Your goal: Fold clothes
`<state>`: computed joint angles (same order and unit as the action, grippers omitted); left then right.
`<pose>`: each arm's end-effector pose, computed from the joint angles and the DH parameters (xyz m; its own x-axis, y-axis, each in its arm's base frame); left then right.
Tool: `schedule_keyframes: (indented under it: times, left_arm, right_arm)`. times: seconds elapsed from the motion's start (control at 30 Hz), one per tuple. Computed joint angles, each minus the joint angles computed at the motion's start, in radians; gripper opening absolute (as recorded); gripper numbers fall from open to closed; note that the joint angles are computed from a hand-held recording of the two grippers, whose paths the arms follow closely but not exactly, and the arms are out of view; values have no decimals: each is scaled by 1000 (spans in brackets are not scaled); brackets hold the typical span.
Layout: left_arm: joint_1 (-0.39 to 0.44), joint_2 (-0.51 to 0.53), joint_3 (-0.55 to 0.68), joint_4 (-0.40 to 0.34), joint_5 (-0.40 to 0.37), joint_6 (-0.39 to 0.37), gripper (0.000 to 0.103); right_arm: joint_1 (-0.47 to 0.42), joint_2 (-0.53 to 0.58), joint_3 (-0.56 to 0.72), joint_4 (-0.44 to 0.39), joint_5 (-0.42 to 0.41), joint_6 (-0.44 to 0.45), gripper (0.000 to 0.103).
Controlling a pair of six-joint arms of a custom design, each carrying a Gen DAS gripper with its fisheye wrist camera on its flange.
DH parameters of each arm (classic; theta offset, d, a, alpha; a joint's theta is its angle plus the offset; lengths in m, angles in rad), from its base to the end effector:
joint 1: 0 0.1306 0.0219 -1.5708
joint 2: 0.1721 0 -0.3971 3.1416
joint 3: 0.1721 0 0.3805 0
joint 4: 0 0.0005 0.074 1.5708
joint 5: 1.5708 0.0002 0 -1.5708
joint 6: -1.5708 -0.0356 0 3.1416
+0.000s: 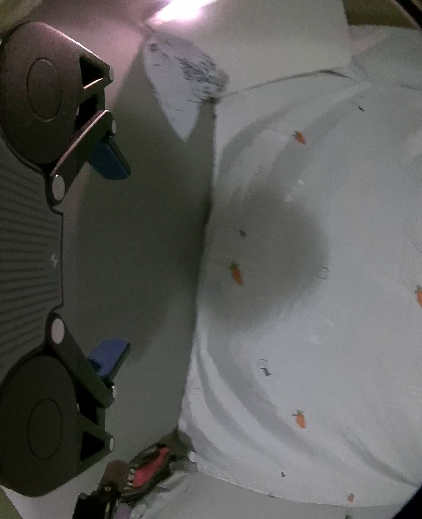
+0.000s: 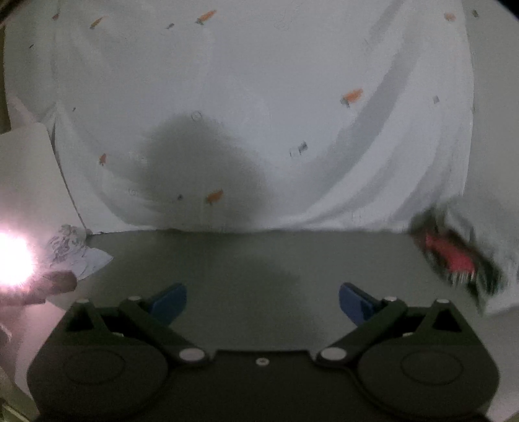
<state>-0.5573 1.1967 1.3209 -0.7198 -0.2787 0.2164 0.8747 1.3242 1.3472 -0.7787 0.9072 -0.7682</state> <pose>0.3523 -0.2086 0.5059 -0.5327 0.0887 -0.8416 0.2057 0.9783 -0.0270 0.3056 0.3212 0.4694 -0.3892 0.2017 -0.8988 0.2301 0.9661 0.1172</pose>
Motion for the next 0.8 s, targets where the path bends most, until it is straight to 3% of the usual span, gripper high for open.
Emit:
schedule_keyframes:
  times: [0.1, 0.13, 0.27, 0.43, 0.53, 0.8]
  left_arm:
    - [-55, -1, -1, -79, -76, 39, 103]
    - [-78, -14, -14, -74, -105, 40, 103]
    - [-120, -22, -30, -67, -167, 29, 103]
    - [-123, -44, -50, -76, -186, 21, 103]
    - [-108, -47, -54, -86, -154, 3, 103]
    - [-69, -67, -72, -90, -106, -20, 103]
  right_arm:
    - [17, -33, -42, -51, -53, -62, 102]
    - [24, -42, -48, -76, -63, -80, 102]
    - [37, -76, -99, -48, -61, -90, 102]
    - [65, -84, -112, -88, -12, -165, 102]
    - [79, -76, -106, -107, 3, -189, 102]
    - [106, -30, -66, -132, 33, -175, 102]
